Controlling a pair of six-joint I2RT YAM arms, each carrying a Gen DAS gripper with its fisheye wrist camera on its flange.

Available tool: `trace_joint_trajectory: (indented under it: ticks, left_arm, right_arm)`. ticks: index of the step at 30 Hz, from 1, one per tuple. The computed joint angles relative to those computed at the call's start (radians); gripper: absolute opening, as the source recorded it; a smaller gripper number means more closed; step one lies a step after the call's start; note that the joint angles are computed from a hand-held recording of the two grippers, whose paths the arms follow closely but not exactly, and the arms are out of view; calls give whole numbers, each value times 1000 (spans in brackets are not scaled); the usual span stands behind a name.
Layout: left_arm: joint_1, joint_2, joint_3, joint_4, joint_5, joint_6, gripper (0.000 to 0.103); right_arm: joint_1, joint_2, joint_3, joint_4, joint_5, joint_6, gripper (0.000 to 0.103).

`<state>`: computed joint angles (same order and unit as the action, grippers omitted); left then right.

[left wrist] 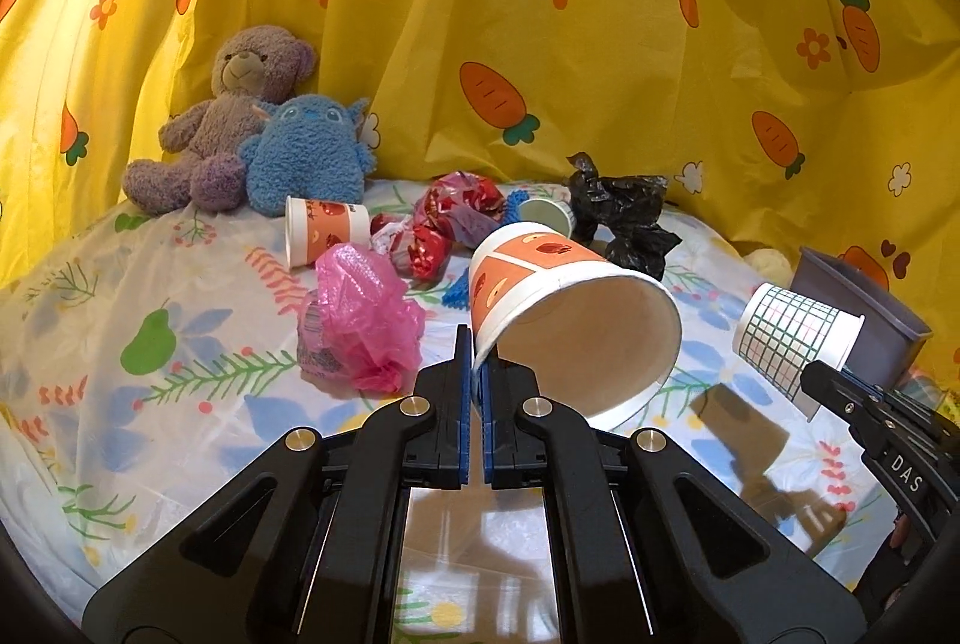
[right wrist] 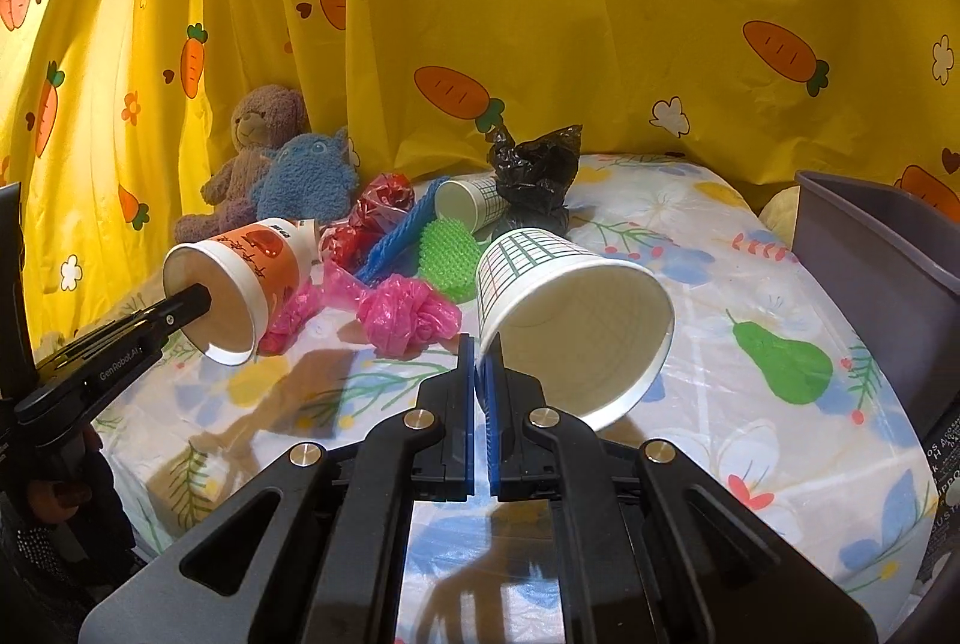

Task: Collect trash
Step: 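Carry both held cups over the grey bin with both tools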

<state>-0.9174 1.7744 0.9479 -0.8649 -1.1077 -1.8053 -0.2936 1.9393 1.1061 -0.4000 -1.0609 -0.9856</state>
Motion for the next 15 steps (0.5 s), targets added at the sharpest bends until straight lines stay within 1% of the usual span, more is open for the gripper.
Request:
trace_joint_trajectory:
  ticks: [4,6,8,10,12,14,15]
  left_arm:
    - [17,2,45,74,-22,138,2]
    - [28,-3,62,151,-32,242,2]
    - [47,-11,74,276,-34,389,2]
    - [72,-17,83,434,-18,565,2]
    - [103,-6,104,606,20,754,2]
    - [134,29,153,733,69,912,2]
    - [149,52,182,792,98,983,2]
  right_arm:
    - [-27,-3,30,-2,-15,10,4]
    - [-42,-1,52,10,-18,30,4]
    - [-59,1,77,43,-23,73,4]
    - [-75,3,93,123,-19,150,4]
    - [-87,13,110,241,0,256,4]
    - [-94,39,147,351,41,370,4]
    - [-96,59,179,383,67,417,4]
